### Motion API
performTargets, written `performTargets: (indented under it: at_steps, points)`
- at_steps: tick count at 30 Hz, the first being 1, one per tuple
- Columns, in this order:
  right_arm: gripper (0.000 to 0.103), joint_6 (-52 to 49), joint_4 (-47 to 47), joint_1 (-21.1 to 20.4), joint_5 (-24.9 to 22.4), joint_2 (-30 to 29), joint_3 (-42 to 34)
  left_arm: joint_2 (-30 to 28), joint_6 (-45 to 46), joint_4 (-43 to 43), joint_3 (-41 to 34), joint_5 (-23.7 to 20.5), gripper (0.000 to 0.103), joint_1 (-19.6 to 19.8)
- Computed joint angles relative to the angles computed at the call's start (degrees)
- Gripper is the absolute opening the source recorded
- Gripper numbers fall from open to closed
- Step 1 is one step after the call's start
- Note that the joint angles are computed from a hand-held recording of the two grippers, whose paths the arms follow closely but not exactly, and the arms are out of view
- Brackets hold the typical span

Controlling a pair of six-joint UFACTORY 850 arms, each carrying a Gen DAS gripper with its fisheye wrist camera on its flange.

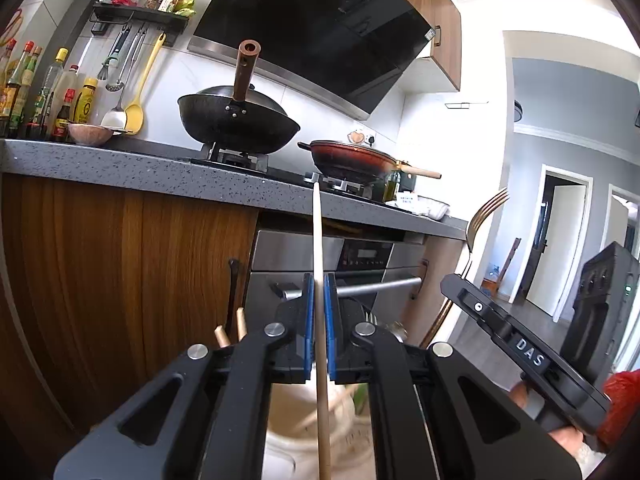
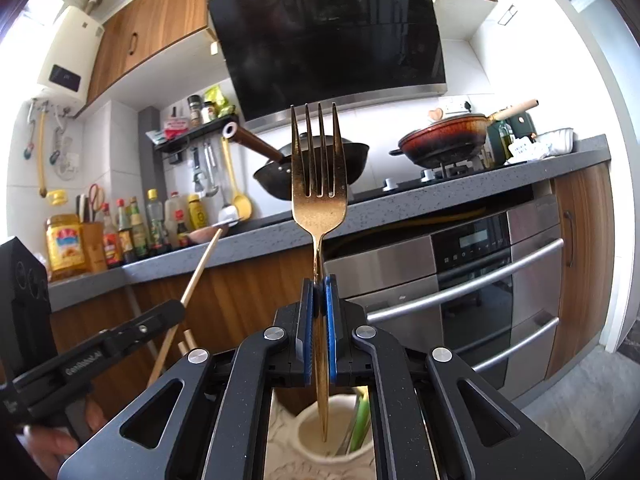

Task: Organize utensils
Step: 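Lift chopstick with left tool while right tool lifts gold fork over holder, then release chopstick into large cup while right tool releases fork into small cup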

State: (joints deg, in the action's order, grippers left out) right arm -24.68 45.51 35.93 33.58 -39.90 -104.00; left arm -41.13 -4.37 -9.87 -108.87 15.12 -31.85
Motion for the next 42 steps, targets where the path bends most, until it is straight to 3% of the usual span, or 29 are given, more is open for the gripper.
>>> performTargets:
  at_steps: [6,11,13,17,22,30,32,35,42]
  points:
    - [0.007,2.9,-2.1,-1.2,-1.3,-1.7,-1.2,-5.3,10.6,-8.9,-6.2,2.1,0.005,-0.5]
    - [0.007,1.5,-1.6,-1.6,-5.0,-3.1,-2.8,-7.0,13.7,-10.7,-7.0,6.0,0.005,-1.0]
    - [0.007,0.6,-1.0,-1.7,-6.0,-3.4,-3.2,-7.6,13.8,-10.2,-7.6,5.2,0.005,-0.9]
    - [0.007,-1.7,0.8,-1.6,-7.7,-3.4,-3.0,-6.2,14.7,-10.8,-4.7,5.4,0.005,-1.0]
    - [0.007,-1.5,-0.1,-1.6,-9.5,-2.7,-1.6,-0.9,15.7,-9.7,4.0,8.3,0.005,-1.4]
    - [0.007,-10.0,6.7,-1.6,-14.8,-4.3,-3.9,1.1,18.8,-14.2,5.7,-2.2,0.005,-0.8]
    - [0.007,-15.6,11.7,-1.4,-16.1,-5.1,-5.3,0.9,23.0,-18.0,5.5,-3.2,0.005,-0.9]
    - [0.007,-22.2,17.6,-1.3,-17.3,-6.1,-6.8,1.0,21.8,-16.2,5.9,-3.6,0.005,-1.0]
    - [0.007,-21.9,17.3,-1.3,-17.5,-6.5,-7.1,1.0,16.0,-11.2,6.3,-4.5,0.009,-0.6]
